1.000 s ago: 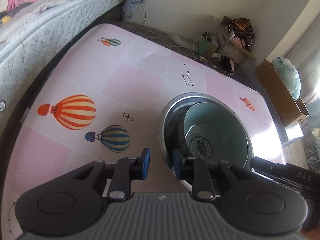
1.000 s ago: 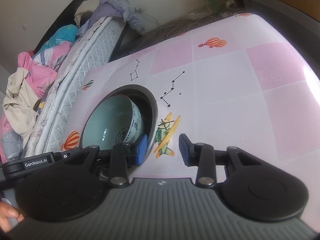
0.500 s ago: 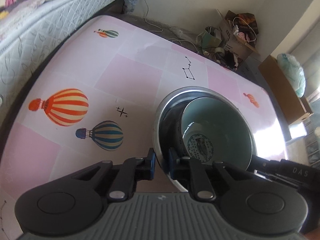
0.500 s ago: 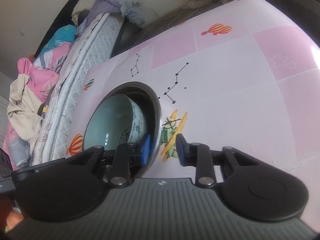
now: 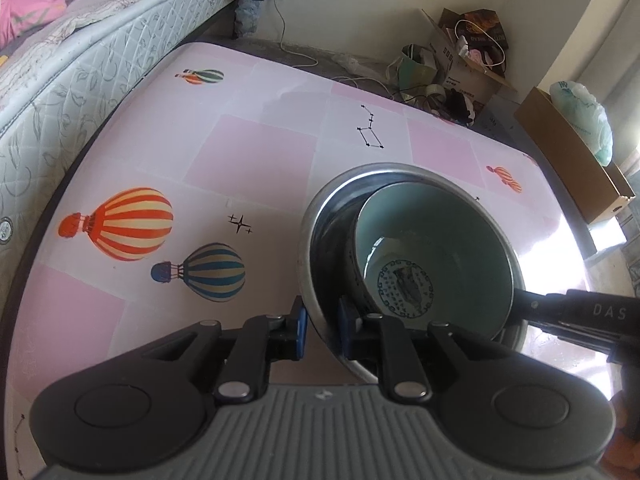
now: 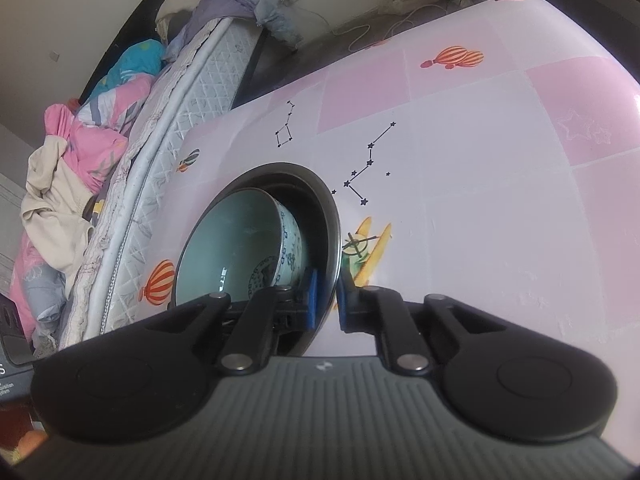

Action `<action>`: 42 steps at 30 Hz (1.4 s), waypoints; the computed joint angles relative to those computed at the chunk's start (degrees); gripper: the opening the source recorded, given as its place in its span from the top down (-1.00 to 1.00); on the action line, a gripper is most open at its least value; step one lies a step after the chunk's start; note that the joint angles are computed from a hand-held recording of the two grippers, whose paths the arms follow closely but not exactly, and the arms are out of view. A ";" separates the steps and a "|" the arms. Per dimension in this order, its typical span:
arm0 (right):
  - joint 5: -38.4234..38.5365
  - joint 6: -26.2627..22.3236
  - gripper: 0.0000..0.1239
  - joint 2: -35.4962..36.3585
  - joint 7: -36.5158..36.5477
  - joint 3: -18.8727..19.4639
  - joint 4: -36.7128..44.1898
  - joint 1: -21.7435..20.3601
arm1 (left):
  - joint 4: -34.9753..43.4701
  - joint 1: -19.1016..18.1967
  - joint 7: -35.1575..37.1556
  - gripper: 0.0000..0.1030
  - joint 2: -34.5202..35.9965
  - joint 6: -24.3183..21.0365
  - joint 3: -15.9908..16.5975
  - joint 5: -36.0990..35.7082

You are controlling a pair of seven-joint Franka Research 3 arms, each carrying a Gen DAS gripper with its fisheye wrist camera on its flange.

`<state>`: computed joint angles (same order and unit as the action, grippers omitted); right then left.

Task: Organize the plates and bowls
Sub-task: 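Lift the stainless bowl with teal bowl using both tools and carry it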

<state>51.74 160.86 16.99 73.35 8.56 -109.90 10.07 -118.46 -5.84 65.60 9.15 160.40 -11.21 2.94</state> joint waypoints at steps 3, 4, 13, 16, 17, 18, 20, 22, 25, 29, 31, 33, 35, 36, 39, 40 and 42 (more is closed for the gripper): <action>-0.09 -0.14 0.85 0.90 0.55 -0.03 0.85 0.10 | -0.04 -0.24 -0.73 0.66 0.39 0.55 0.27 0.91; -0.36 0.15 0.84 1.12 0.82 -0.07 0.96 0.23 | -0.10 -0.54 -1.49 0.66 0.46 0.87 0.59 2.13; -3.94 4.60 0.83 0.73 -0.46 0.23 -0.52 1.47 | -1.41 -2.09 -8.27 0.66 0.05 3.34 2.22 11.53; -3.57 5.40 0.83 0.65 -1.70 0.98 -0.80 0.93 | -1.37 -2.30 -9.99 0.66 -0.05 3.40 2.47 13.68; -3.30 5.48 0.83 0.65 -2.00 1.16 -0.81 0.75 | -1.35 -2.43 -10.71 0.66 -0.10 3.45 2.63 14.62; -2.99 5.61 0.83 0.61 -2.30 1.34 -0.85 0.61 | -1.44 -2.49 -11.33 0.66 -0.26 3.47 2.69 15.26; -2.81 6.02 0.83 0.43 -2.75 1.48 -0.98 0.61 | -1.38 -2.25 -11.69 0.66 -0.33 3.38 2.44 15.21; -2.89 6.47 0.83 0.23 -3.07 1.49 -1.10 0.73 | -1.60 -2.30 -12.37 0.66 -0.56 3.76 2.47 15.97; -2.55 7.01 0.83 0.04 -3.72 1.67 -1.22 0.64 | -1.69 -2.21 -12.73 0.66 -0.62 3.85 2.35 16.44; -2.53 7.02 0.83 -0.07 -3.70 1.57 -1.31 0.71 | -1.66 -2.14 -12.91 0.66 -0.58 3.96 2.27 16.70; -2.50 7.18 0.82 -0.06 -4.05 1.60 -1.33 0.68 | -1.69 -2.11 -13.04 0.66 -0.57 4.07 2.28 16.83; -2.38 7.22 0.82 -0.08 -4.18 1.63 -1.34 0.64 | -1.69 -2.16 -13.37 0.66 -0.65 4.15 2.34 17.11; -2.13 7.18 0.82 -0.16 -4.44 1.70 -1.29 0.52 | -1.84 -2.30 -13.98 0.66 -0.92 4.32 2.51 17.85; -1.89 7.28 0.82 -0.27 -4.68 1.79 -1.37 0.48 | -1.88 -2.34 -14.27 0.66 -1.03 4.43 2.58 18.21; -1.03 7.60 0.82 -0.76 -5.66 2.05 -1.69 0.34 | -2.02 -2.26 -14.57 0.66 -1.54 4.46 2.53 18.50; -0.90 7.66 0.82 -0.87 -5.81 2.01 -1.72 0.40 | -2.20 -2.22 -14.73 0.66 -1.83 4.56 2.52 18.55; -0.49 7.69 0.82 -1.36 -6.08 1.98 -2.05 0.47 | -2.38 -2.14 -14.84 0.66 -2.30 4.67 2.48 18.68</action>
<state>51.26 168.55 15.63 67.27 10.55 -111.95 10.54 -120.83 -7.98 50.76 6.85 165.07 -8.73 21.62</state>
